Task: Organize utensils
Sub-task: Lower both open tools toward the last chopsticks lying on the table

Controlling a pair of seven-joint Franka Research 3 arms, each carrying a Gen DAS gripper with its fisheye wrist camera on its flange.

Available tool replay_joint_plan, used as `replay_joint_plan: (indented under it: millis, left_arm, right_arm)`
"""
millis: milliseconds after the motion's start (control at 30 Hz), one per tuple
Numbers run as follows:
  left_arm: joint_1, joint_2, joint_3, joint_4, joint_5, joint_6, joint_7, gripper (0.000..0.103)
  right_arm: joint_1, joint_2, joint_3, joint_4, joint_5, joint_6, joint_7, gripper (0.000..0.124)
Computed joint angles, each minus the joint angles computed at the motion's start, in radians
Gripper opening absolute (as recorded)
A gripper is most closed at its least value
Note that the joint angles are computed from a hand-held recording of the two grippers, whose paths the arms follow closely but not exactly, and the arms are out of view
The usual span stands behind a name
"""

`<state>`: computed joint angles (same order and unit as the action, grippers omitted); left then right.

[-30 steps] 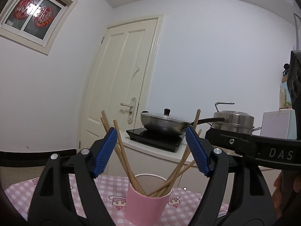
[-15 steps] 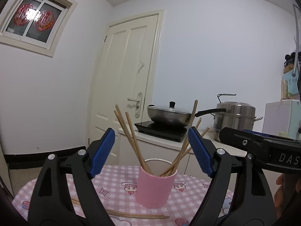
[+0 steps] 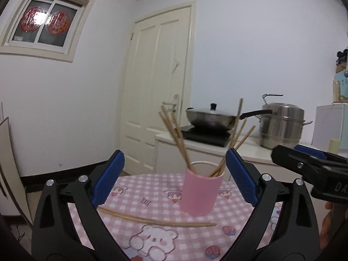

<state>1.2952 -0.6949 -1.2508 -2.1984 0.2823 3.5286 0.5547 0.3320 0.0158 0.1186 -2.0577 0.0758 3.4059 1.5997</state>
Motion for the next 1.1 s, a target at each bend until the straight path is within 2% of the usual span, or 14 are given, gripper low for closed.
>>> replay_joint_plan:
  millis: [167,267,333,433,500,633,700,767,800,867,900,933,1033,1100]
  left_arm:
    - [-0.040,0.021,0.038,-0.033,0.012,-0.035,0.021,0.093]
    - [-0.070,0.065,0.060,-0.037,0.028,-0.088,0.040,0.093]
    - [-0.092,0.101,0.077,-0.033,0.039,-0.143,0.047,0.093]
    - [-0.132,0.169,0.107,-0.026,0.067,-0.216,0.049,0.093]
    - [-0.153,0.213,0.122,-0.013,0.091,-0.280,0.039,0.093]
    - [-0.204,0.335,0.151,0.027,0.134,-0.412,0.031,0.093]
    - [-0.219,0.384,0.159,0.045,0.155,-0.453,0.029,0.093]
    - [-0.243,0.431,0.171,0.060,0.176,-0.476,0.032,0.093]
    - [-0.287,0.474,0.204,0.066,0.169,-0.483,0.053,0.093]
    - [-0.343,0.540,0.238,0.091,0.157,-0.519,0.071,0.093]
    - [-0.359,0.559,0.248,0.099,0.162,-0.535,0.067,0.093]
    - [-0.370,0.593,0.247,0.124,0.177,-0.573,0.059,0.093]
    - [-0.430,0.686,0.266,0.199,0.176,-0.686,0.104,0.093]
    - [-0.478,0.762,0.278,0.268,0.218,-0.781,0.091,0.093]
  right_arm:
    - [0.009,0.001,0.003,-0.012,0.015,-0.001,-0.013,0.083]
    - [0.017,0.004,0.004,-0.016,0.035,-0.001,-0.035,0.087]
    - [-0.012,0.009,0.016,-0.017,-0.051,-0.008,0.044,0.087]
    - [-0.033,0.019,0.029,-0.013,-0.096,-0.029,0.079,0.087]
    - [-0.077,0.028,0.063,-0.008,-0.150,-0.039,0.126,0.087]
    - [-0.281,0.057,0.244,0.013,-0.283,-0.069,0.233,0.087]
    - [-0.320,0.068,0.285,0.018,-0.267,-0.078,0.218,0.087]
    - [-0.424,0.081,0.390,0.025,-0.267,-0.088,0.215,0.087]
    - [-0.476,0.090,0.444,0.031,-0.263,-0.097,0.207,0.087]
    - [-0.512,0.103,0.483,0.039,-0.245,-0.106,0.181,0.087]
    - [-0.552,0.113,0.527,0.044,-0.236,-0.114,0.165,0.088]
    - [-0.577,0.120,0.555,0.047,-0.224,-0.119,0.151,0.088]
    - [-0.720,0.158,0.717,0.063,-0.180,-0.150,0.090,0.088]
    - [-0.773,0.177,0.780,0.068,-0.148,-0.161,0.055,0.089]
